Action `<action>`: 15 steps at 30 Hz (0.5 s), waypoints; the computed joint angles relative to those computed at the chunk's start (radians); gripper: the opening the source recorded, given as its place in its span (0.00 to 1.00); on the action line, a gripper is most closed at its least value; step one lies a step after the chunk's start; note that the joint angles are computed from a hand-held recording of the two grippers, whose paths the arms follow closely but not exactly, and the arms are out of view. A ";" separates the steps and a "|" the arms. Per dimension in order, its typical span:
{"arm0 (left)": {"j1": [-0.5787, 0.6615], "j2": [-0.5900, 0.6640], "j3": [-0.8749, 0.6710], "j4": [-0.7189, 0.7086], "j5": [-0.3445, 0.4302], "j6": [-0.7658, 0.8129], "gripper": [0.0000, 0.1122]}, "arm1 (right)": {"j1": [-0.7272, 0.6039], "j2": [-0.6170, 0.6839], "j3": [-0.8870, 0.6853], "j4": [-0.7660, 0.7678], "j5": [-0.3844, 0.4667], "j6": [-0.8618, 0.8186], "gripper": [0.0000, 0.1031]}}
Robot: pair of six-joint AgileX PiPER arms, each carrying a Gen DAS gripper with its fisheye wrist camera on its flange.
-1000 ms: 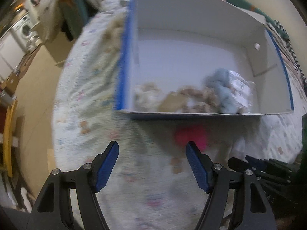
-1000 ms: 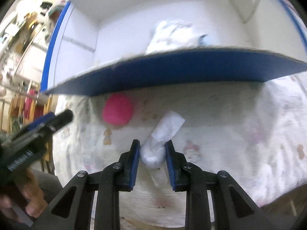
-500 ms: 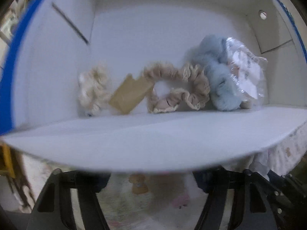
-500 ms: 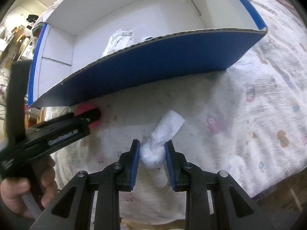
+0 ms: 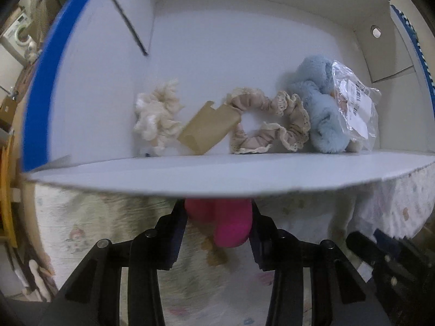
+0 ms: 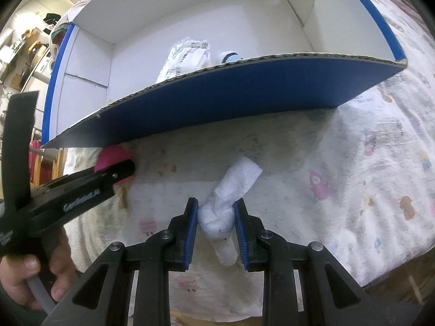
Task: Organize soft objects
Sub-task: 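Grasp the white sock toy with right tool while left tool grasps the pink rubber toy, then carry the pink toy and white sock toy into the box and open both tools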
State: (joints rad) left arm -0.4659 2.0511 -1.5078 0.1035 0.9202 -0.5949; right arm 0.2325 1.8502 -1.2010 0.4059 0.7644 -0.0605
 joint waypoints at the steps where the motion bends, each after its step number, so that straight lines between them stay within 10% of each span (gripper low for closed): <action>1: 0.000 -0.029 0.045 0.008 -0.019 -0.007 0.34 | 0.010 0.010 -0.009 -0.002 -0.003 0.006 0.28; 15: 0.101 -0.240 0.317 0.112 -0.094 -0.032 0.34 | 0.066 0.017 -0.038 -0.012 0.007 0.002 0.28</action>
State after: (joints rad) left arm -0.3649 1.8110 -1.1904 0.2154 0.8259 -0.6265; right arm 0.2982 1.8668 -1.2392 0.3939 0.7711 -0.0582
